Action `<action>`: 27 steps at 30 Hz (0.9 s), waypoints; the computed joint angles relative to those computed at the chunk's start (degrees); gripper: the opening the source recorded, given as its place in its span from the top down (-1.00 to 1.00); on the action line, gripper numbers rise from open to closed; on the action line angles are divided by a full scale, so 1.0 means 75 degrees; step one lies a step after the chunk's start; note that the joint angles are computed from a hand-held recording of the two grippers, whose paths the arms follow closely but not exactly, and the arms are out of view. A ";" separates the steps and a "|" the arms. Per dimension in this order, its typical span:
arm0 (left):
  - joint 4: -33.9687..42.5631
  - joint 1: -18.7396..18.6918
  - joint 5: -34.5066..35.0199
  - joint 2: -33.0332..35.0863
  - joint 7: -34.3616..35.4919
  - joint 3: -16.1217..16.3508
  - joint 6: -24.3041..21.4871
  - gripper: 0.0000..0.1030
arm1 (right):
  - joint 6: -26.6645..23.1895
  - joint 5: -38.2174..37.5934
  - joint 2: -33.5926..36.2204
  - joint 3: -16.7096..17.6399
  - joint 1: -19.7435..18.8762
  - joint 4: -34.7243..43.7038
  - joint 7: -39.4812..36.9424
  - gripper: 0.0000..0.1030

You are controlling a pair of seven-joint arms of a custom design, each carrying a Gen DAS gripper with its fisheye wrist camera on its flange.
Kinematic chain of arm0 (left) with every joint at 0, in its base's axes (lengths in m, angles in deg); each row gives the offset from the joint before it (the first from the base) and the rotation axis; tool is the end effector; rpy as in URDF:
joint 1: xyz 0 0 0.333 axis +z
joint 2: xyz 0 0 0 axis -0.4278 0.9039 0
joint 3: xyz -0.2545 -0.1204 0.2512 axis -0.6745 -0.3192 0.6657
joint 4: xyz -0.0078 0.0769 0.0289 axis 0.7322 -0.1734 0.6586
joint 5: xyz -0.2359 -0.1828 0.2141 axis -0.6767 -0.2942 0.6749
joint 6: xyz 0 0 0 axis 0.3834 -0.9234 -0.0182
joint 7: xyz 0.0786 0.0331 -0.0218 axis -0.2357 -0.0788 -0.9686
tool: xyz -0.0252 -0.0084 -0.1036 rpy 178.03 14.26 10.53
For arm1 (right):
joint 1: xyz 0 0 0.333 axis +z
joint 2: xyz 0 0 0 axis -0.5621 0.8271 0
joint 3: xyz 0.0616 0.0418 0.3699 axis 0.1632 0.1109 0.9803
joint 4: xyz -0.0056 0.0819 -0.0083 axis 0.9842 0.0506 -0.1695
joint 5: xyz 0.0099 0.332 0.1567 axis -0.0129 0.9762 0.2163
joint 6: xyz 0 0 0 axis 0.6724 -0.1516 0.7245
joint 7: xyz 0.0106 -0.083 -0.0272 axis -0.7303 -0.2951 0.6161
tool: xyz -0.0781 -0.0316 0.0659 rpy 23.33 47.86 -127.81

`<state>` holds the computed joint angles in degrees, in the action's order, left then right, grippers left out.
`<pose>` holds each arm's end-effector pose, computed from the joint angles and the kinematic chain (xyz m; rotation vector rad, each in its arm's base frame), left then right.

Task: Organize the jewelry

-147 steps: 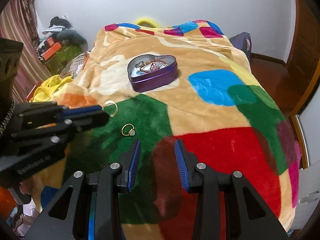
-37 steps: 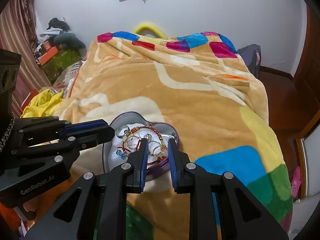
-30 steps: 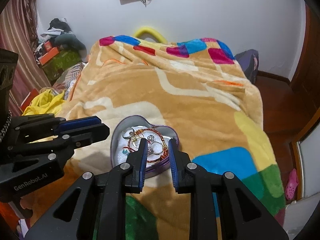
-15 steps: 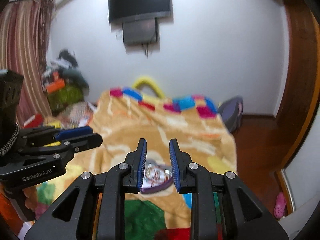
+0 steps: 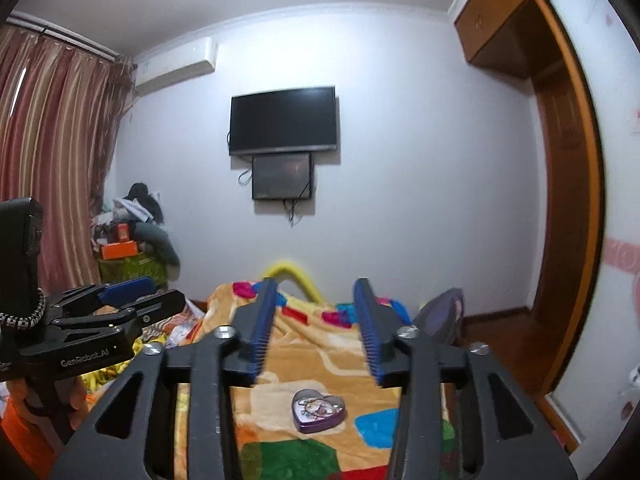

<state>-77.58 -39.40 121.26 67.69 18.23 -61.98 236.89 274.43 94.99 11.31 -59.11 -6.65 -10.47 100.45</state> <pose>0.6522 -0.2310 0.7154 -1.2928 1.4702 -1.2509 0.6445 0.2630 0.7019 -1.4265 0.9833 -0.9318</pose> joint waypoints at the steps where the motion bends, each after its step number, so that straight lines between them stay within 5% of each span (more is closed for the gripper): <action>1: -0.0024 -0.0295 0.0517 -0.0072 -0.0540 0.0381 -0.0049 -0.49 | 0.0129 -0.0006 -0.0060 0.0049 0.0009 -0.0121 -0.0023 0.03; 4: -0.0110 -0.0804 0.2201 -0.0280 -0.2247 0.0964 -0.0233 -0.74 | 0.0204 0.0237 0.0024 -0.0623 0.0577 -0.0060 -0.0043 -0.27; 10: -0.0274 -0.0641 0.3272 -0.0434 -0.3435 0.0714 -0.0451 -0.86 | 0.0415 0.1021 0.0047 -0.1500 0.1370 -0.0138 -0.0283 -0.75; 13: -0.0436 -0.0480 0.3511 -0.0544 -0.3631 0.0469 -0.0558 -0.87 | 0.0206 0.1778 0.0180 -0.2599 0.2224 -0.0018 -0.0601 -0.79; 18: -0.0737 -0.0242 0.3951 -0.0770 -0.4008 0.0042 -0.0809 -0.87 | 0.0213 0.1823 0.0052 -0.2812 0.2453 -0.0273 -0.0502 -0.80; 27: -0.0805 0.0135 0.3935 -0.0793 -0.3900 -0.0430 -0.0852 -0.87 | 0.0427 0.1845 -0.0204 -0.2192 0.2044 -0.0619 -0.0716 -0.80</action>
